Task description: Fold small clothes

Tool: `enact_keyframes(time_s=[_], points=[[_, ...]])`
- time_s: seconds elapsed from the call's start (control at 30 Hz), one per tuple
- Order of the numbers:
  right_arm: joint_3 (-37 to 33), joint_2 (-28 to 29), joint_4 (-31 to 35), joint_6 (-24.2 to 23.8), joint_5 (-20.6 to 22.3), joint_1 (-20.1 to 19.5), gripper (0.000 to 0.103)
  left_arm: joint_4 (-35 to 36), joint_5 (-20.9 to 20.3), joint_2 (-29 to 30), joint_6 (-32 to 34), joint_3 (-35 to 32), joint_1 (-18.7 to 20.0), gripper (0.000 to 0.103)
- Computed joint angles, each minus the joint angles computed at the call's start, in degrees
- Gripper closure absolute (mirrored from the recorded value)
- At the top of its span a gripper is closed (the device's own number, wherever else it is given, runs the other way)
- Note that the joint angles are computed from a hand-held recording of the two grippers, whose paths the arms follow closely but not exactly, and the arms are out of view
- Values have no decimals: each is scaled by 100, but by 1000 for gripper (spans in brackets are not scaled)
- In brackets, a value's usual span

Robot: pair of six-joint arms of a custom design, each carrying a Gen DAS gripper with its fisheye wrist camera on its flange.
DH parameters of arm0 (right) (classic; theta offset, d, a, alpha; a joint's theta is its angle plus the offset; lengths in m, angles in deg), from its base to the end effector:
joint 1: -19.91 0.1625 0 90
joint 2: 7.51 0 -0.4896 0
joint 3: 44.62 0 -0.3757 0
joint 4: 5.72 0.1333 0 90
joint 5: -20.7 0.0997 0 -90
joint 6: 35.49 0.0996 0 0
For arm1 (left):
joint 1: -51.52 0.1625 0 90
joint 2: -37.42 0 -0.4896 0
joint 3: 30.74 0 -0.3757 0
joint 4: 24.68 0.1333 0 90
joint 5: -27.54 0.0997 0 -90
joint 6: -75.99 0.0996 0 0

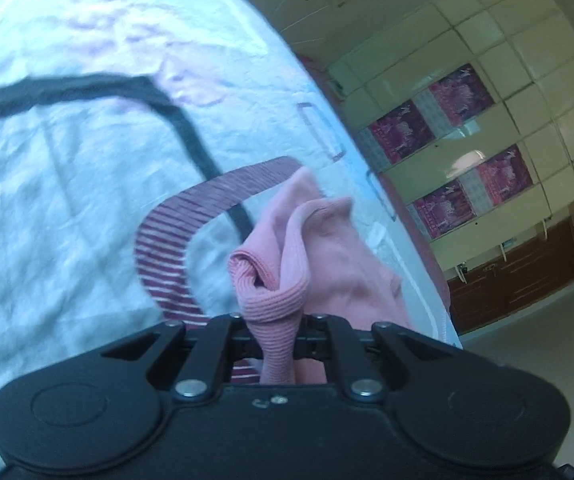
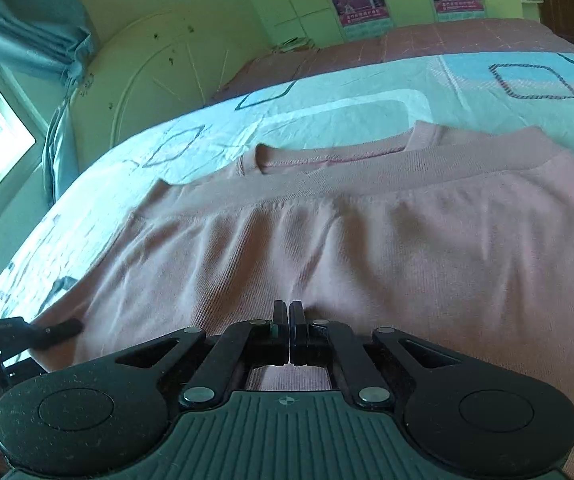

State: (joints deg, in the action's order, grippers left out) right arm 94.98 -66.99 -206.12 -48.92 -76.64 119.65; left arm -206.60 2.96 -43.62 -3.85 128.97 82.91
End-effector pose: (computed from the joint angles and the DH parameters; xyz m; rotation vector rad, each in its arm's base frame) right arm 0.1948 -0.4221 0.1791 0.5328 -2.8493 0.7778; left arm -0.1024 -0.3248 0.2603 -0.6364 2.3950 -1.5857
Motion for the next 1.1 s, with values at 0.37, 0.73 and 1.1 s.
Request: enact_keyframes(time_s=[0.37, 0.73, 1.1], points=[[1020, -2238, -725, 550, 626, -1441, 103, -89, -726, 2775, 4024, -2637, -591, 96], [983, -4504, 1772, -116, 2024, -3114, 35, 665, -1693, 3317, 4606, -3084, -650, 39], [611, -2798, 2002, -141, 1698, -2253, 61, 1931, -1563, 2438, 4012, -3018, 450, 73]])
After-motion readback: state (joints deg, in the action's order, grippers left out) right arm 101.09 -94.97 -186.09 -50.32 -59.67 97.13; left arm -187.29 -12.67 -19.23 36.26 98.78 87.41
